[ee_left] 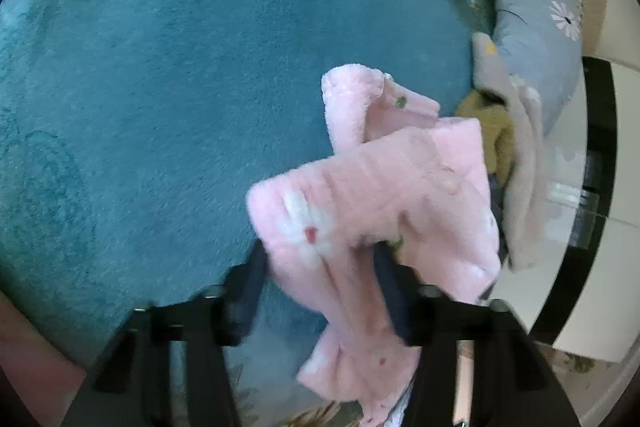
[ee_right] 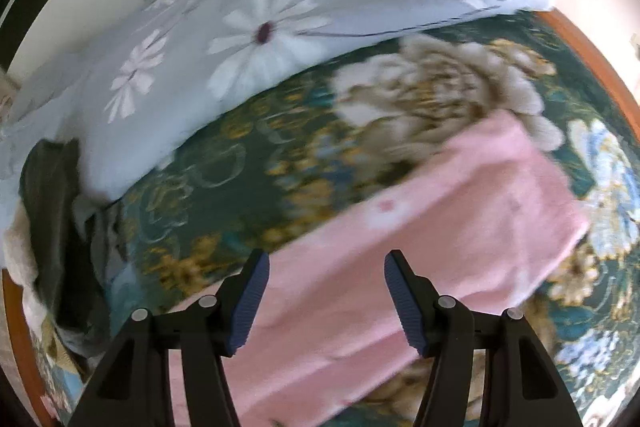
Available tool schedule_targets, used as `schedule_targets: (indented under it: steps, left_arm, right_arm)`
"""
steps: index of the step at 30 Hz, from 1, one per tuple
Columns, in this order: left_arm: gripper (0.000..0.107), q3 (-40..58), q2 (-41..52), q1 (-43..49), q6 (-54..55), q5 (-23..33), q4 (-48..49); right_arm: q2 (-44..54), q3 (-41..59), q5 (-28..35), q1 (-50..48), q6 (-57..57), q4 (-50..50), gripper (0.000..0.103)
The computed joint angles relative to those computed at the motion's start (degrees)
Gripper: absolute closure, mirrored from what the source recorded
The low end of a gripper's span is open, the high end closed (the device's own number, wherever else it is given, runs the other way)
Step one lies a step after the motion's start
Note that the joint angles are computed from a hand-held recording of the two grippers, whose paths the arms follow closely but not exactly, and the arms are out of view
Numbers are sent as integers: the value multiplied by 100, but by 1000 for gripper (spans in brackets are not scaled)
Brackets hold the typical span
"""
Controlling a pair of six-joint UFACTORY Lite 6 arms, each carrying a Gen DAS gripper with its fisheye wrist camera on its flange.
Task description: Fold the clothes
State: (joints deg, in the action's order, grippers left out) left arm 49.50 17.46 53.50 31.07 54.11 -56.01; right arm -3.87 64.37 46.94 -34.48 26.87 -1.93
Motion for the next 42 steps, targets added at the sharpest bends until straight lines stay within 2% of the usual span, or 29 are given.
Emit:
schedule_targets:
  steps: [1,2,6,11,13,20,22,23,24,25,26,31,33,37,39,42]
  left_arm:
    - [88,64,27,-78,-143,-68,15]
    - [97,182,61,-111,-260,-103,11]
    - [99,309,-239,115,15,-45,-248]
    - [99,520,-513,250,210,193,-420]
    - [99,536,-551,274,215,233,-351]
    - [99,404,-514,529,356,409,-394]
    - [99,404,-498,511,351,396,-400]
    - [99,422,-509,461,328,375,-390]
    - [99,462,-513,390,287,340,-363]
    - [99,503,-516,319,246,306,-334]
    - [99,575,-513,234,156,263,-236]
    - [100,1796,-136,-649,-1074,218,1093]
    - [100,2247,-314,-654,-900,526,771]
    - [101,3299,-573,-480,-377,1238,-301]
    - [100,3145,-830,-167,-32,1467,-500]
    - [100,2337,-1386,561,669,1768,-553]
  right_arm:
    - [-117,-99,11,-258,-182,40,39]
    - [-258,-244,20,-642,-410,111,39]
    - [-710,-905,7,-2268,-1129,557,39]
    - [-555,-1604,285,-4180,-2481,2490,38]
    - [-530,-1945,258,-4489,-2514,2859,38]
    - [-401,-2081,-82,-4505,-3019,3524,37]
    - [-304,-2048,-136,-4513,-3194,3818,44]
    - [-300,-2068,-172,-4505,-3121,3880,61]
    - [-249,-2054,-193,-4499,-2949,3888,84]
    - [-192,-1993,-185,-4449,-2711,3804,94]
    - [-148,-1884,-156,-4335,-2377,3623,97]
    - [64,-470,371,-3485,-1930,3016,98]
    - [142,409,696,-3376,-2001,2986,99]
    - [-293,1386,1145,-3728,-2028,2603,99]
    - [-577,1408,1279,-3927,-2082,2267,99]
    - [-1246,498,1340,-4235,-2114,1521,99]
